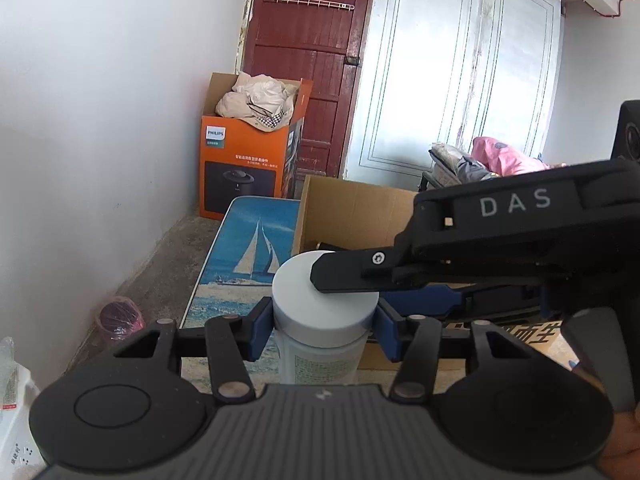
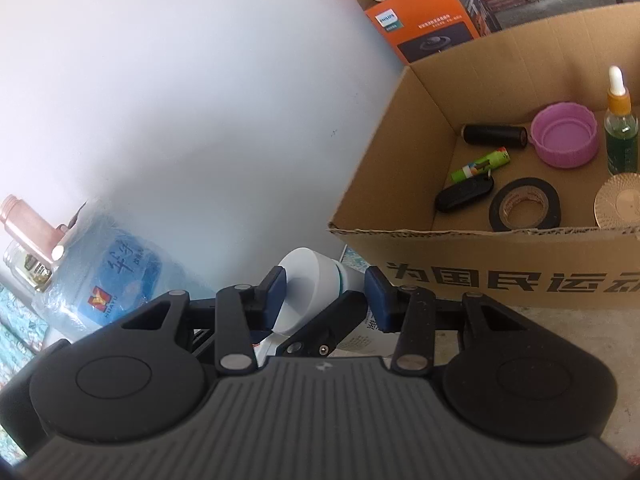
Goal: Organize rigid objects
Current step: 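Move the right gripper to the white pill bottle and close on its body, then lift the pill bottle with the right gripper and carry it into the box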
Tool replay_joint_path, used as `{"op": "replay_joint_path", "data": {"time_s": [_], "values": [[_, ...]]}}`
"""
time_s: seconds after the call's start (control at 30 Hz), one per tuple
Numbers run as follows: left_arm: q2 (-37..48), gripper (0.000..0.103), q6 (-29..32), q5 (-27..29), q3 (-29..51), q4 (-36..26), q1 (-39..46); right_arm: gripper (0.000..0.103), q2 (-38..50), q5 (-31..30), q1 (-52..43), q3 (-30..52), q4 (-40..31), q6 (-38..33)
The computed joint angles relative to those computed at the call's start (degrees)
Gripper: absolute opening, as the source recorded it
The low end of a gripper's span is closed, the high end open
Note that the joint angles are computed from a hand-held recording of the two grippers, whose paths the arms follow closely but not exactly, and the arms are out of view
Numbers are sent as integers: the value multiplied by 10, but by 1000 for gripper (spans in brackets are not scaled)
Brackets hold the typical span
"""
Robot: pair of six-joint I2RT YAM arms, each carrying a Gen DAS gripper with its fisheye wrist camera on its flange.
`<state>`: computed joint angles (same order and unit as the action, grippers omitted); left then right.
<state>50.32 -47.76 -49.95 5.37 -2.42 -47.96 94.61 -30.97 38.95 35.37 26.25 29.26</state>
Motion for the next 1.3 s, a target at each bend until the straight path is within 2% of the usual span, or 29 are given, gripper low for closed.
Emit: {"op": "replay_joint_path", "data": {"time_s": [0.13, 0.2, 0.27, 0.33, 0.43, 0.57, 0.7, 0.83, 1.0, 1.3], "values": [[-26, 54, -50, -69, 57, -133, -70, 42, -62, -15, -8, -24, -3, -4], [-25, 54, -54, -88, 88, -173, -88, 42, -93, -27, -19, -28, -13, -9], [-25, 54, -34, -97, 112, -184, -94, 42, -125, -37, -33, -29, -30, -15], [-17, 54, 3, -98, 136, -169, -91, 42, -154, -50, -54, -25, -52, -25], [7, 54, 79, -74, 169, -112, -70, 42, -197, -69, -95, -13, -99, -47], [66, 54, 169, -19, 214, -21, -35, 42, -233, -105, -169, 14, -165, -81], [159, 54, 216, 56, 261, 72, 3, 42, -235, -134, -246, 42, -212, -118], [261, 54, 237, 124, 306, 138, 33, 42, -196, -176, -334, 67, -238, -154], [373, 54, 228, 194, 345, 184, 58, 42, -108, -199, -400, 79, -228, -192], [513, 54, 203, 296, 405, 197, 114, 42, 72, -179, -406, 116, -169, -208]]}}
